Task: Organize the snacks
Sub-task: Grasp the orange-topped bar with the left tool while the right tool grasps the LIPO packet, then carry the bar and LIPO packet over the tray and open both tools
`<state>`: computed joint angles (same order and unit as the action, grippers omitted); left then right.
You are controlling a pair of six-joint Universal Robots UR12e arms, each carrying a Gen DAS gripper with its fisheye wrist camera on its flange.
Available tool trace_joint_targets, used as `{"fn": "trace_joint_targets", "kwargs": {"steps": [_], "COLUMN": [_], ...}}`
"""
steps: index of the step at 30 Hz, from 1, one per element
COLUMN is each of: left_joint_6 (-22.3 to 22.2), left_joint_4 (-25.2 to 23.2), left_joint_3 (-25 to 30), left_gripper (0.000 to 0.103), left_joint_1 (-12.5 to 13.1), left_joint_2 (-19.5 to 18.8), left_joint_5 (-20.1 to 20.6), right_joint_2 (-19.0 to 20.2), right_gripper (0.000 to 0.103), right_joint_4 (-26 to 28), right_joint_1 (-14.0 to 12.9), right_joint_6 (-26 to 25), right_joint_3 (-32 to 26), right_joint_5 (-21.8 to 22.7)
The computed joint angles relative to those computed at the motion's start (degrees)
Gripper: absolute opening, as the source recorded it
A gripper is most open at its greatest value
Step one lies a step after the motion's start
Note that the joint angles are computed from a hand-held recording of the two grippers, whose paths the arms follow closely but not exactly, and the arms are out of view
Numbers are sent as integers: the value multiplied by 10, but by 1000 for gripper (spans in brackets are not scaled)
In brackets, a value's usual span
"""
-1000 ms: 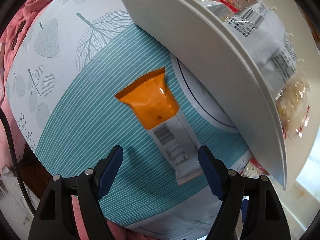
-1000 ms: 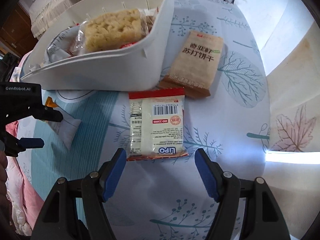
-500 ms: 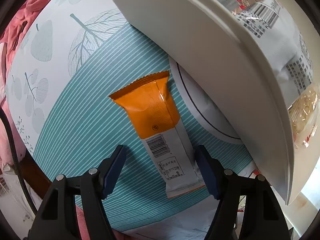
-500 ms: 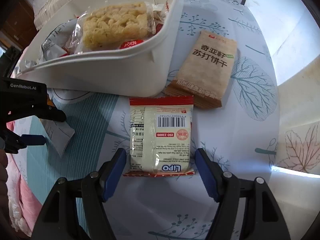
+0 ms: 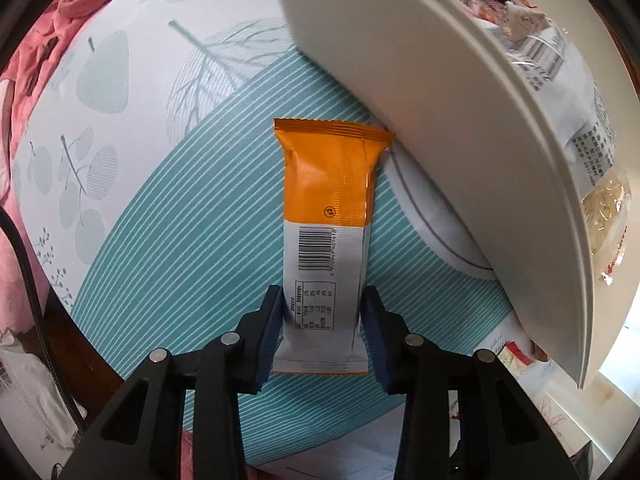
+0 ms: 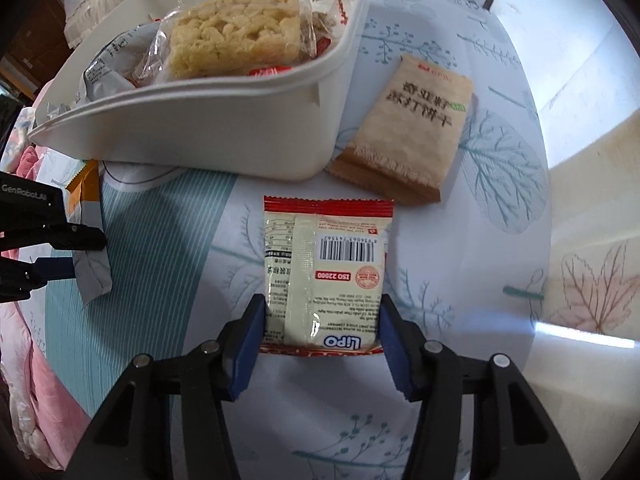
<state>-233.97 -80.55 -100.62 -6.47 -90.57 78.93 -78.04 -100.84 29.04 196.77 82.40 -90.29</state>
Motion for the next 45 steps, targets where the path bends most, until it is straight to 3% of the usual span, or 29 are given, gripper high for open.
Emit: {"fn": "trace_joint_targets", "kwargs": {"steps": [8, 15, 21, 27, 35, 37, 45], "left_joint_6": [15, 60, 129, 218, 346, 382, 490], "left_joint_4": [-39, -96, -134, -147, -156, -158, -128], "left_joint_3": [-27, -40, -24, 20, 107, 131, 186], "left_gripper": [38, 38, 37, 33, 33, 33, 33], "left_joint_1": [33, 83, 132, 153, 149, 144, 121], "left_joint_2": [39, 84, 107, 97, 56, 43, 3], "left_joint_5": [-10, -8, -13, -22, -47, -49, -44], "right_joint_2": [-9, 1, 18, 28, 37, 40, 51], "right_gripper": [55, 55, 55, 55, 55, 55, 55], "right_joint_4": [52, 87, 103, 97, 77, 75, 31], "right_joint_1": [10, 32, 52, 61, 67, 58, 56], "right_joint_6": [54, 94, 141, 201, 272, 271, 318], "right_joint_3": [-4, -31, -70, -102, -145, -152, -182], "right_joint_5": [38, 72, 90, 93, 72, 64, -1]}}
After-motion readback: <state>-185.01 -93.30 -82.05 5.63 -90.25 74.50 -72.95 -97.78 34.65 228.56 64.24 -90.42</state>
